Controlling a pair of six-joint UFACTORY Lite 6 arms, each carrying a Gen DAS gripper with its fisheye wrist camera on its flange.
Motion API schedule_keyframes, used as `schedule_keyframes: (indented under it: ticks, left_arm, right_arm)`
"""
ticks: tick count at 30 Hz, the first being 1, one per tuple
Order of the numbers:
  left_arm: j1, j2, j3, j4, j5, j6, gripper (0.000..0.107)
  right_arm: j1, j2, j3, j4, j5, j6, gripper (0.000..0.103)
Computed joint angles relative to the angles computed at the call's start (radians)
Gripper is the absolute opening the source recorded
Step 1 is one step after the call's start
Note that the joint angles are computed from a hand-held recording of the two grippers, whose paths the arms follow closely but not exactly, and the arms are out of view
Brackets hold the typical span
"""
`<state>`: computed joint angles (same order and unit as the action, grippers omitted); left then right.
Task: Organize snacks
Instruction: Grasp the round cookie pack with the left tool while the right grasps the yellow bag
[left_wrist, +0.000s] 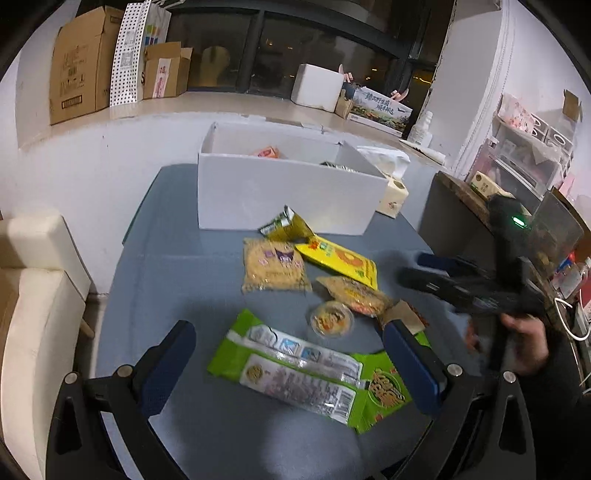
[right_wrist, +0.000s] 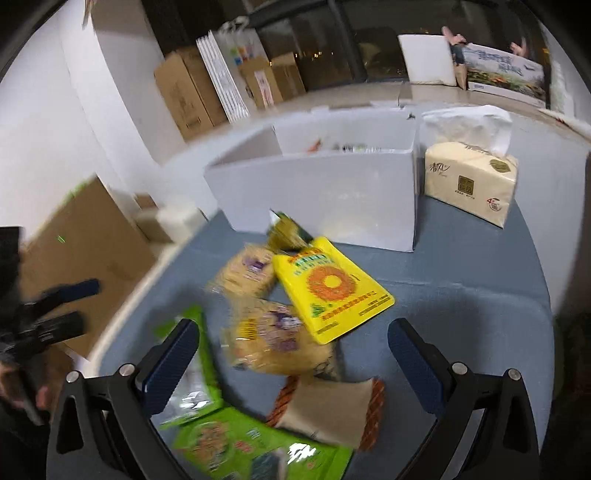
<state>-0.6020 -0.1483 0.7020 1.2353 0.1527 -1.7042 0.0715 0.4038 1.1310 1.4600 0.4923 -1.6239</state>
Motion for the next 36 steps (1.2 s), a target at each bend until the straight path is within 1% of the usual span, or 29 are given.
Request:
schedule_keyframes:
  ticks: [1, 2, 6, 8, 12, 13, 14, 15, 16, 17, 18, 19, 20, 21, 22, 23, 24, 25, 27, 28, 31, 32, 33, 35, 36]
  left_arm:
    - [-0.003, 0.01, 0.001, 0.012, 0.006, -0.018, 0.103]
    - [-0.005, 0.021, 0.006, 0.008, 0.01, -0.019, 0.103]
    - [0.01, 0.056, 0.02, 0.027, -0.013, -0.04, 0.103]
    - [0.015, 0.072, 0.026, 0.037, -0.023, -0.044, 0.103]
    - [0.022, 0.095, 0.031, 0.044, -0.032, -0.049, 0.103]
    - [0.023, 0.097, 0.03, 0.065, -0.03, -0.071, 0.103]
    - [0.023, 0.098, 0.029, 0.083, -0.028, -0.088, 0.103]
    - [0.026, 0.101, 0.029, 0.128, -0.029, -0.132, 0.103]
    - [0.029, 0.104, 0.027, 0.177, -0.032, -0.182, 0.103]
    - [0.03, 0.106, 0.028, 0.191, -0.033, -0.198, 0.103]
    - [0.033, 0.113, 0.031, 0.199, -0.038, -0.206, 0.103]
    - [0.033, 0.12, 0.035, 0.199, -0.039, -0.208, 0.103]
    - [0.033, 0.127, 0.039, 0.212, -0.039, -0.221, 0.103]
    - [0.032, 0.134, 0.043, 0.229, -0.039, -0.238, 0.103]
    - [0.031, 0.141, 0.046, 0.271, -0.04, -0.278, 0.103]
    - [0.031, 0.147, 0.05, 0.291, -0.04, -0.296, 0.103]
    - [0.032, 0.158, 0.058, 0.292, -0.037, -0.295, 0.103]
    - [0.035, 0.174, 0.072, 0.269, -0.035, -0.267, 0.103]
    - [0.041, 0.201, 0.097, 0.27, -0.033, -0.255, 0.103]
    - [0.048, 0.226, 0.124, 0.22, -0.035, -0.197, 0.103]
    - [0.083, 0.339, 0.247, -0.061, -0.063, 0.112, 0.103]
    - [0.095, 0.388, 0.296, -0.161, -0.073, 0.216, 0.103]
    - [0.102, 0.441, 0.349, -0.264, -0.073, 0.321, 0.103]
    - [0.106, 0.57, 0.495, -0.463, -0.036, 0.53, 0.103]
    - [0.105, 0.633, 0.572, -0.562, -0.005, 0.635, 0.103]
  right_arm:
    - [0.013, 0.042, 0.05, -0.044, -0.011, 0.043, 0.103]
    - [0.032, 0.098, 0.127, -0.13, -0.032, 0.127, 0.103]
    - [0.139, 0.326, 0.429, -0.548, -0.15, 0.5, 0.103]
    - [0.175, 0.41, 0.541, -0.758, -0.148, 0.666, 0.103]
    - [0.224, 0.593, 0.81, -1.153, -0.058, 1.013, 0.103]
    - [0.23, 0.631, 0.865, -1.233, -0.034, 1.091, 0.103]
    - [0.233, 0.649, 0.889, -1.273, -0.022, 1.132, 0.103]
    - [0.231, 0.657, 0.892, -1.272, -0.021, 1.136, 0.095]
    - [0.225, 0.646, 0.874, -1.229, -0.033, 1.103, 0.086]
    - [0.224, 0.623, 0.835, -1.2, -0.052, 1.074, 0.08]
    - [0.232, 0.588, 0.78, -1.214, -0.088, 1.076, 0.07]
    - [0.247, 0.552, 0.72, -1.269, -0.13, 1.113, 0.06]
    - [0.267, 0.518, 0.664, -1.362, -0.171, 1.184, 0.057]
    - [0.275, 0.489, 0.621, -1.412, -0.2, 1.215, 0.049]
    - [0.277, 0.46, 0.581, -1.422, -0.221, 1.218, 0.045]
    - [0.274, 0.441, 0.556, -1.389, -0.232, 1.189, 0.042]
    - [0.264, 0.416, 0.526, -1.314, -0.247, 1.122, 0.038]
    - [0.249, 0.38, 0.483, -1.209, -0.269, 1.03, 0.033]
    - [0.226, 0.291, 0.386, -1.0, -0.304, 0.852, 0.026]
    - [0.212, 0.244, 0.351, -0.895, -0.292, 0.769, 0.024]
    - [0.139, 0.112, 0.248, -0.581, -0.23, 0.494, 0.023]
    - [0.103, 0.074, 0.219, -0.477, -0.175, 0.413, 0.023]
    - [0.052, 0.029, 0.181, -0.372, -0.099, 0.331, 0.023]
    - [-0.008, -0.04, 0.097, -0.185, -0.035, 0.168, 0.023]
    - [-0.034, -0.088, 0.051, -0.145, -0.008, 0.138, 0.023]
